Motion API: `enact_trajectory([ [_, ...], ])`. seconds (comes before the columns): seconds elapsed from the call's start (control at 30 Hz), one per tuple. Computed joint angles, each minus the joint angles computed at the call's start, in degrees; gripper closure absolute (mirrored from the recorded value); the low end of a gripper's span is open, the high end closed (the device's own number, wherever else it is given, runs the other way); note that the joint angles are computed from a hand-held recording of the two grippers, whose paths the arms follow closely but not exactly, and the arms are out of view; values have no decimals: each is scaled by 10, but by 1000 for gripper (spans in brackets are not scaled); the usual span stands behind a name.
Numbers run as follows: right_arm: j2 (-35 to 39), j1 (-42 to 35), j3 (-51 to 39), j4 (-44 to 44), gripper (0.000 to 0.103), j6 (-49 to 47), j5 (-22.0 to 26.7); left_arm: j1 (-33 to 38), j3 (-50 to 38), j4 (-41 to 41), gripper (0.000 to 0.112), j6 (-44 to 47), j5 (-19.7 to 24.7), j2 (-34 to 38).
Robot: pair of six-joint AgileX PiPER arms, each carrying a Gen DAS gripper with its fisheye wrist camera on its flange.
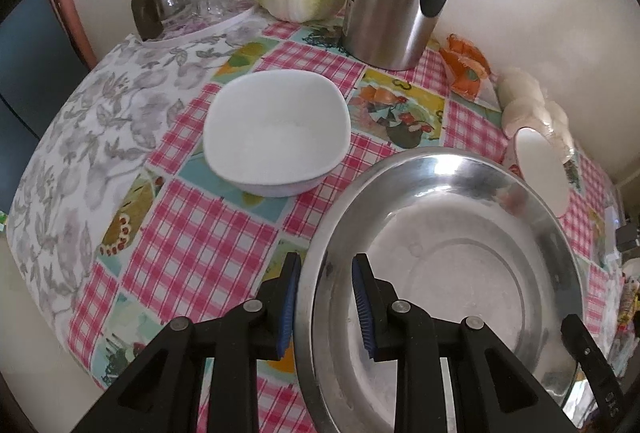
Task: Organize plates and bowls
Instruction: 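Lift the steel basin with both grippers and carry it toward the white square bowl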
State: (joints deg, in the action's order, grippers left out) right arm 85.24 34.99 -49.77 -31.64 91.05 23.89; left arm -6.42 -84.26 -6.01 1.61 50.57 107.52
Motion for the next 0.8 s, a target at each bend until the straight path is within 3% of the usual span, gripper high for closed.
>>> enact_trajectory([
  [0.4, 66, -48, -18, 73, 88, -98, -39, -15, -40, 25, 83, -31, -25, 53],
  [0.8, 101, -34, -54, 58, 88, -103, 13, -12, -23, 4, 83, -11, -57, 67],
])
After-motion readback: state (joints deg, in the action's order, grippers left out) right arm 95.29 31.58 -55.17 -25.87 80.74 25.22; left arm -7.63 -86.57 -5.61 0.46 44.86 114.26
